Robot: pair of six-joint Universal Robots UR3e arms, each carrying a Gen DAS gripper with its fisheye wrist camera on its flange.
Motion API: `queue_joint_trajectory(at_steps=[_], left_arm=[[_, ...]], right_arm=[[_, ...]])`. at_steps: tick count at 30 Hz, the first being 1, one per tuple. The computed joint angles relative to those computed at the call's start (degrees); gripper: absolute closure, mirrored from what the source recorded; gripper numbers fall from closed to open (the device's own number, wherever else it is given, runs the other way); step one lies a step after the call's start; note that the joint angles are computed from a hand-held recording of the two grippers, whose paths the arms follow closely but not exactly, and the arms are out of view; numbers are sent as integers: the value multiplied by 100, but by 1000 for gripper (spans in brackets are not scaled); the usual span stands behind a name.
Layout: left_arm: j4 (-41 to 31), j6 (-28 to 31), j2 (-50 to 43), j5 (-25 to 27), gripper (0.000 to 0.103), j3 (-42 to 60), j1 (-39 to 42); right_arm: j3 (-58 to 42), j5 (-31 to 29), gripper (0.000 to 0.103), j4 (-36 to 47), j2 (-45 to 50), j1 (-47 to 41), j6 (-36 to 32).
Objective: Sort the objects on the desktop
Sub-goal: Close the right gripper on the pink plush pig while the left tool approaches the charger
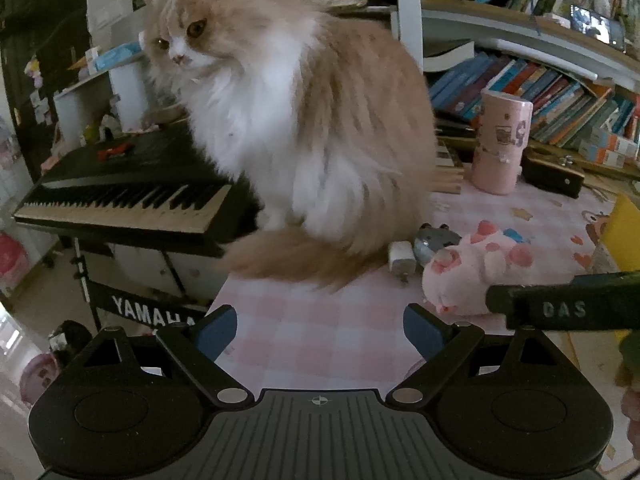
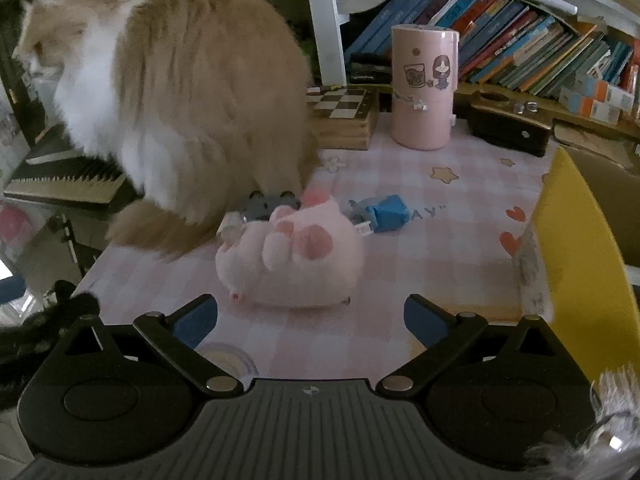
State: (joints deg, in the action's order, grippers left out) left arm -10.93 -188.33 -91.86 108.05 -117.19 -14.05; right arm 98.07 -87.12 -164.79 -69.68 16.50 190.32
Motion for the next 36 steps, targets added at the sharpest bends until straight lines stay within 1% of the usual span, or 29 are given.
queue_joint_trajectory(at_steps=[7, 14, 16, 17, 18, 19, 22, 23, 24, 25, 26, 27, 28, 29, 31, 32, 33, 34, 35, 36], left_arm=[[-62, -42, -106, 73, 11, 153, 17], [-149, -49, -69, 146, 11, 166, 34], [-180, -58, -38, 139, 11, 153, 51], [-198, -65, -26, 136, 11, 149, 54], [-215, -66, -21, 128, 11, 153, 60], [-228, -66, -19, 124, 11, 156, 59], [-258, -60, -51, 135, 11, 198, 36], [-254, -55, -71, 141, 11, 211, 27], [-240, -44, -102, 143, 11, 226, 17], [-228, -31, -141, 135, 11, 249, 10], [-212, -15, -182, 119, 11, 271, 4], [-196, 1, -236, 96, 11, 303, -2], [-197, 8, -293, 67, 11, 349, -8], [-203, 6, -350, 34, 11, 402, -14], [-211, -8, -432, -25, 11, 494, -29], [-212, -7, -479, -38, 11, 553, -46], [-192, 5, -507, -23, 11, 581, -68], [-163, 19, -523, 3, 11, 595, -91], [-139, 28, -546, 45, 11, 616, -119], [-129, 29, -552, 78, 11, 620, -134]], right_arm=[[-921, 351, 2, 473, 708, -107, 28], [-1460, 655, 2, 818, 1175, -208, 69], [-1516, 748, 3, 842, 1239, -223, 51], [-1528, 803, 6, 849, 1261, -231, 25], [-1535, 871, 14, 860, 1277, -237, -13], [-1531, 876, 15, 849, 1282, -224, -30], [-1379, 665, 30, 610, 1189, -124, -165], [-1308, 594, 52, 546, 1129, -109, -192], [-1196, 686, 62, 494, 1033, -151, -228], [-1058, 734, 65, 412, 917, -188, -209], [-933, 729, 71, 334, 807, -213, -199], [-844, 700, 90, 295, 717, -227, -203], [-736, 696, 99, 283, 605, -258, -208], [-648, 749, 100, 270, 527, -297, -220], [-568, 863, 99, 404, 384, -361, -382], [-543, 863, 94, 450, 334, -372, -428], [-531, 898, 77, 472, 309, -393, -453], [-467, 973, 61, 411, 268, -440, -430], [-341, 986, 30, 168, 239, -467, -312], [-287, 949, 19, -27, 252, -473, -198]])
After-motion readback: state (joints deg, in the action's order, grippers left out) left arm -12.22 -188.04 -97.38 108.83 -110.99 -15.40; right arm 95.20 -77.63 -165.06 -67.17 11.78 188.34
